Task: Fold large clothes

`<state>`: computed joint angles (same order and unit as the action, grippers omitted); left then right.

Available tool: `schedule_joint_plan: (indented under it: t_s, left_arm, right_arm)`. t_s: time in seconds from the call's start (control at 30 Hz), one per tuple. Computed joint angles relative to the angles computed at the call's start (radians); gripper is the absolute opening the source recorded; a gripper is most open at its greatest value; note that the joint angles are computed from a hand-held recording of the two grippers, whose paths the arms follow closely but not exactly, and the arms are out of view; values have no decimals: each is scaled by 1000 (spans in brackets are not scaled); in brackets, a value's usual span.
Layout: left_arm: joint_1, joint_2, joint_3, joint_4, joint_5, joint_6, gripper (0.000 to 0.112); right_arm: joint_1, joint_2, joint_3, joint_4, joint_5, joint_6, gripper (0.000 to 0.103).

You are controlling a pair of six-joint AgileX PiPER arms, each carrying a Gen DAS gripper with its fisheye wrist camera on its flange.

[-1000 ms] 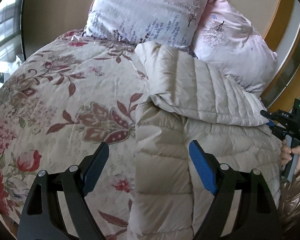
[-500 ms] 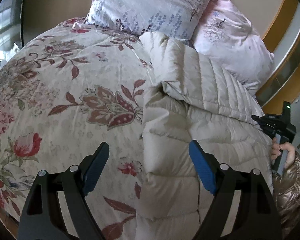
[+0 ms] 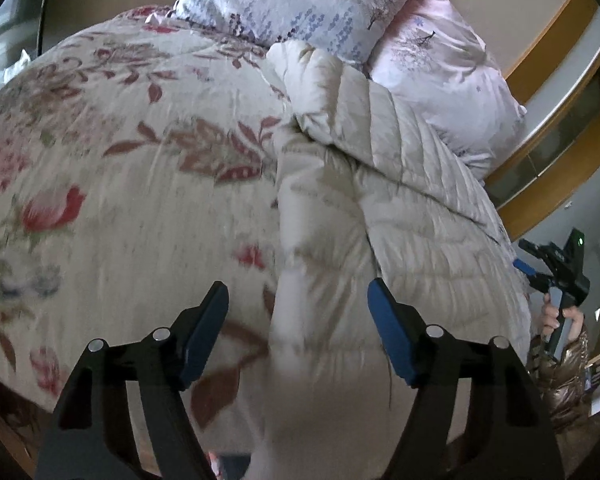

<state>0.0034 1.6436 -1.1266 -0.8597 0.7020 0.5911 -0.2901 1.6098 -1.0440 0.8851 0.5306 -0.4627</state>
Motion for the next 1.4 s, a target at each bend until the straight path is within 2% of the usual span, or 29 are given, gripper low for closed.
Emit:
schedule_joint_plan:
  t_s: [0.13, 0.27, 0.47, 0.5, 0.63, 0.9, 0.97, 1.03, 1.07, 1.13, 1.17, 1.23, 1.3, 1.4]
  left_arm:
    - [36, -57, 74, -75, 51, 83, 73]
    - [63, -119, 154, -123, 107, 155, 73]
    - [123, -185, 260, -185, 186, 273, 73]
    - [136, -188, 275, -203, 199, 303, 73]
    - [162, -174, 320, -239, 220, 365, 73]
    - [167, -49, 351, -367, 245, 471, 73]
    - [161, -32, 353, -396, 255, 494, 73]
    - [158, -19, 348, -402, 263, 501, 72]
    - [158, -13, 345, -400, 265, 498, 68]
    - [165, -4, 347, -398, 275, 501, 60]
    - [172, 4, 349, -401, 288, 506, 54]
    - [183, 14, 353, -406, 315, 518, 44]
    - [196, 20, 355, -410, 354, 526, 26]
    - [200, -11, 351, -384, 372, 510, 15]
  right_arm:
    - [-210, -106, 177, 128, 125, -236, 77]
    - [-406, -133, 317, 203, 289, -453, 77]
    - [-671, -163, 478, 218, 534, -703, 80]
    - [-694, -162, 490, 213, 560, -726, 83]
    - [-717, -122, 523, 163, 572, -768, 84]
    - [-657, 61, 543, 265, 596, -907, 83]
    - [-646, 82, 549, 283, 608, -929, 79]
    - [-631, 88, 550, 298, 612, -932, 70]
    - [-629, 91, 553, 300, 617, -939, 68]
    - [-631, 94, 559, 299, 629, -948, 54]
    - [-632, 98, 563, 300, 634, -957, 50]
    - [-619, 98, 566, 306, 650, -963, 33]
    - [-618, 86, 573, 301, 668, -973, 25]
    - [-603, 25, 584, 285, 685, -967, 17]
